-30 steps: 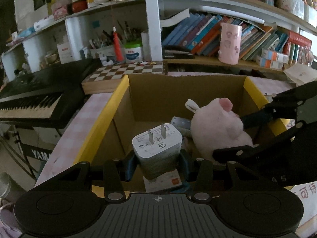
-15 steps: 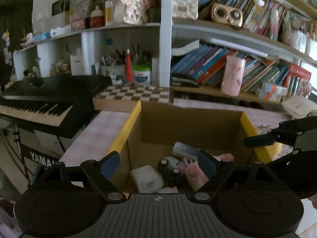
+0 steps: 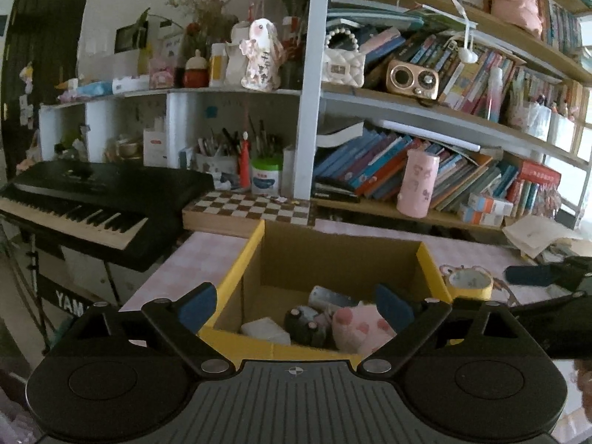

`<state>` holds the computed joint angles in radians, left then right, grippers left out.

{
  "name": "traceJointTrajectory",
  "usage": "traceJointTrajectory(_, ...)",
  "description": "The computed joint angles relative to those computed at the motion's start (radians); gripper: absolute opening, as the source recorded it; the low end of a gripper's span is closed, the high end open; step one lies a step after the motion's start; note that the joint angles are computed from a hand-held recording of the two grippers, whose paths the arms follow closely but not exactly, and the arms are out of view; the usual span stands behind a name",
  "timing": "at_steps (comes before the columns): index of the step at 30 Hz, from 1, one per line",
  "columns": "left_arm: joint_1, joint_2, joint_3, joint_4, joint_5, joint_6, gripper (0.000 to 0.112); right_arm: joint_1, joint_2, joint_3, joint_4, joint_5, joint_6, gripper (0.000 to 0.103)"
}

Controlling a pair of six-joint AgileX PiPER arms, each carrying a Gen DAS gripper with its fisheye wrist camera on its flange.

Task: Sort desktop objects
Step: 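Withdraw both open grippers up and away from the yellow box, then move the left gripper toward the gold tape roll on the mat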

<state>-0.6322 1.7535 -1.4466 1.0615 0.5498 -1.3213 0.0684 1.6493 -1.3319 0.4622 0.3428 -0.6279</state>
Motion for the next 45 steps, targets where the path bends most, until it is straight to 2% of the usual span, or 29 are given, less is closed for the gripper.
traceJointTrajectory(5, -0.036, -0.070, 0.092, 0.040, 0.028, -0.061, 0.095, -0.009, -0.116, 0.144, -0.084, -0.068, 0.142, 0.077)
traceJointTrajectory(11, -0.072, -0.160, 0.207, 0.052, 0.055, -0.100, 0.095, 0.007, -0.260, 0.314, -0.336, -0.102, 0.444, 0.078)
traceJointTrajectory(18, -0.132, -0.253, 0.322, 0.072, 0.095, -0.148, 0.095, 0.060, -0.413, 0.469, -0.644, -0.075, 0.804, 0.078)
traceJointTrajectory(27, -0.246, -0.338, 0.435, 0.082, 0.154, -0.217, 0.095, 0.144, -0.579, 0.621, -0.841, 0.002, 1.063, 0.080)
traceJointTrajectory(34, -0.333, -0.365, 0.490, 0.053, 0.191, -0.252, 0.096, 0.212, -0.682, 0.704, -0.953, 0.076, 1.214, 0.081)
traceJointTrajectory(41, -0.384, -0.352, 0.498, 0.013, 0.178, -0.247, 0.096, 0.237, -0.764, 0.757, -0.971, 0.149, 1.256, 0.083)
traceJointTrajectory(45, -0.402, -0.345, 0.498, 0.004, 0.164, -0.228, 0.096, 0.214, -0.789, 0.766, -0.930, 0.166, 1.212, 0.083)
